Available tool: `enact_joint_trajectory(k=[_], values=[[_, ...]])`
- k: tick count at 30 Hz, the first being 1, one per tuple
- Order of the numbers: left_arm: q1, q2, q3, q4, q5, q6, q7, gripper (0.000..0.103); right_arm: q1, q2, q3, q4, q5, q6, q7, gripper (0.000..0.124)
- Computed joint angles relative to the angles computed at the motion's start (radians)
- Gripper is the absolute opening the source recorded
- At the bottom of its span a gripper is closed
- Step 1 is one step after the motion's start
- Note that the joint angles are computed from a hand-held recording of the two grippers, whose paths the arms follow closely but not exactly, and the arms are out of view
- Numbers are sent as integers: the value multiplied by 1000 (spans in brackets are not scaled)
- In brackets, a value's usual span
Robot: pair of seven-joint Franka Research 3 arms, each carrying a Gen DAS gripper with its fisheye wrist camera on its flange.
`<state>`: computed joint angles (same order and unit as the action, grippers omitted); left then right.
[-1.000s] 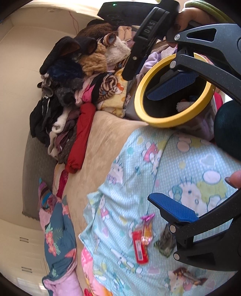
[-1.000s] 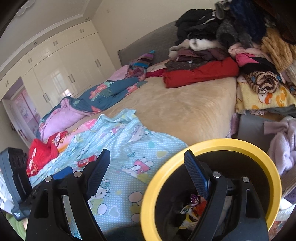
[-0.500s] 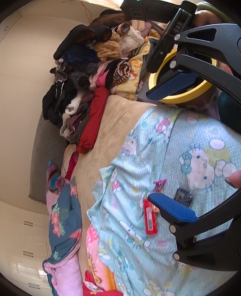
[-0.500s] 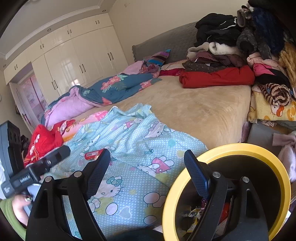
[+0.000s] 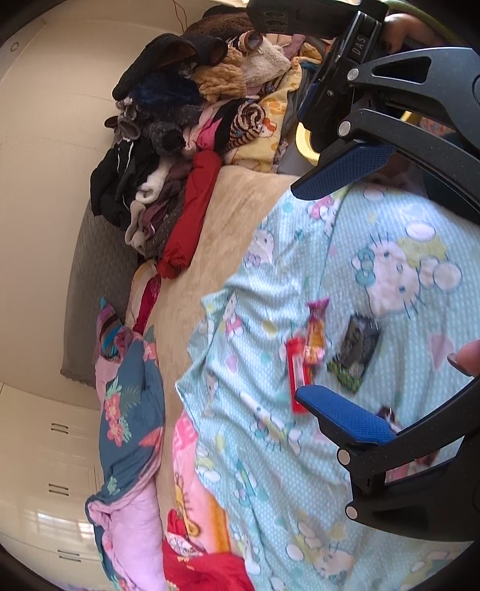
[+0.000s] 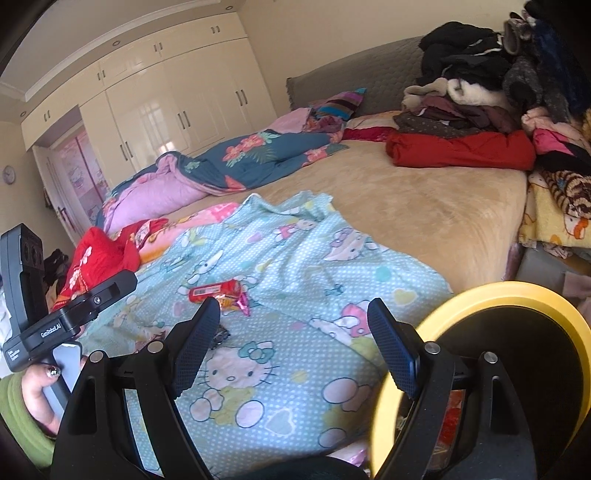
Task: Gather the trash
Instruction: 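Move both open grippers back over the red can and candy bars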
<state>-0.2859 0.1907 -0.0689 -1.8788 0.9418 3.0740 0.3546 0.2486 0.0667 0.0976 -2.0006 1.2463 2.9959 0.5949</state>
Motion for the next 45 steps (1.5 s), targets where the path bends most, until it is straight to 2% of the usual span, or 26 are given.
enact_joint_trajectory(k=[10,17,22,23,26,29,35,36,37,38,41,45], values=[[68,-61,-5,-111,-6,-9,-19,92,12,81,25,66,-195,-34,117,79],[112,-84,-24,-176,-72,3,57,92,18,177,39,154,-385,-80,253,78],[148,-90,-55,-230,-224,7,183,92,14,259,48,242,-498,-132,346,70],[160,-90,-70,-245,-283,8,236,90,19,279,42,265,-529,-145,376,67],[165,-88,-79,-262,-358,-2,318,83,27,329,35,319,-605,-177,450,62],[193,-87,-118,-285,-516,-9,458,71,44,401,18,404,-689,-217,547,61],[212,-71,-155,-295,-729,-37,652,54,51,540,12,587,-787,-305,693,59],[210,-66,-155,-292,-748,-46,670,50,47,555,19,609,-791,-316,703,49],[207,-63,-156,-291,-765,-49,687,48,34,578,35,643,-784,-341,703,39],[206,-58,-158,-289,-783,-54,705,45,17,594,59,665,-769,-363,686,20],[183,-46,-139,-280,-770,-69,709,32,-9,570,98,626,-722,-336,635,19],[178,-40,-132,-278,-774,-69,716,13,-13,489,105,509,-691,-272,575,19]])
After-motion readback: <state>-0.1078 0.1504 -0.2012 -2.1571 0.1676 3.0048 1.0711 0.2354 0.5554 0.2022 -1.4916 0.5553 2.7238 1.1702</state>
